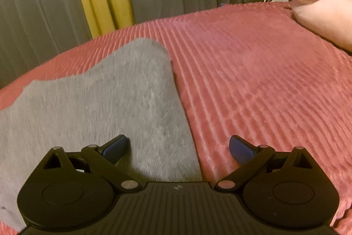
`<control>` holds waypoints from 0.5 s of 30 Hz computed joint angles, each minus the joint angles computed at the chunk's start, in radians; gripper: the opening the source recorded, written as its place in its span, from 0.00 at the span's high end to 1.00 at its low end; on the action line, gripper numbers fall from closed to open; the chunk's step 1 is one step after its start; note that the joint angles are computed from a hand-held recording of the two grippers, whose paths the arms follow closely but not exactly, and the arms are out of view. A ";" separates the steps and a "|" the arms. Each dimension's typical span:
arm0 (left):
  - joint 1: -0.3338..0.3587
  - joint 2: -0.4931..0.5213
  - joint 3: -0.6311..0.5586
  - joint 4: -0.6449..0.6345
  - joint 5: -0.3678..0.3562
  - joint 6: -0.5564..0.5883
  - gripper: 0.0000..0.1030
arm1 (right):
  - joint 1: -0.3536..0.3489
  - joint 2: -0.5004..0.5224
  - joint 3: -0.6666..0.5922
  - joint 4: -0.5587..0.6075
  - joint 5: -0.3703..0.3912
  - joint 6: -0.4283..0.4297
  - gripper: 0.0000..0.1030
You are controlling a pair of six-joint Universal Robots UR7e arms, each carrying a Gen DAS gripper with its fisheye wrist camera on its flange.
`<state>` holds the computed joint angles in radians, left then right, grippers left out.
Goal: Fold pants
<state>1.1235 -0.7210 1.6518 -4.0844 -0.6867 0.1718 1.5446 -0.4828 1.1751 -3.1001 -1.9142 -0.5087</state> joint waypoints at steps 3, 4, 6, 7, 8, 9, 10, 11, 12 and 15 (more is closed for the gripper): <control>-0.055 0.041 -0.032 0.020 -0.144 0.127 0.99 | -0.007 -0.016 0.032 -0.084 0.039 0.017 0.04; -0.069 0.056 -0.045 0.042 -0.196 0.159 0.99 | -0.010 -0.022 0.043 -0.112 0.053 0.035 0.04; -0.102 0.100 -0.087 0.119 -0.274 0.203 0.98 | -0.018 -0.037 0.061 -0.150 0.078 0.076 0.04; -0.110 0.118 -0.105 0.200 -0.297 0.189 0.98 | -0.023 -0.049 0.074 -0.161 0.096 0.104 0.04; -0.116 0.133 -0.121 0.287 -0.298 0.179 0.94 | -0.029 -0.060 0.084 -0.163 0.117 0.130 0.04; -0.122 0.148 -0.133 0.355 -0.281 0.168 0.91 | -0.035 -0.072 0.095 -0.160 0.139 0.155 0.04; -0.122 0.162 -0.138 0.393 -0.268 0.151 0.90 | -0.039 -0.082 0.103 -0.157 0.152 0.171 0.04; -0.121 0.174 -0.137 0.415 -0.242 0.118 0.86 | -0.041 -0.090 0.111 -0.158 0.158 0.183 0.04; -0.119 0.180 -0.135 0.435 -0.196 0.074 0.70 | -0.042 -0.095 0.116 -0.155 0.161 0.191 0.04; -0.122 0.205 -0.121 0.420 0.006 0.001 0.36 | -0.046 -0.104 0.119 -0.120 0.189 0.192 0.04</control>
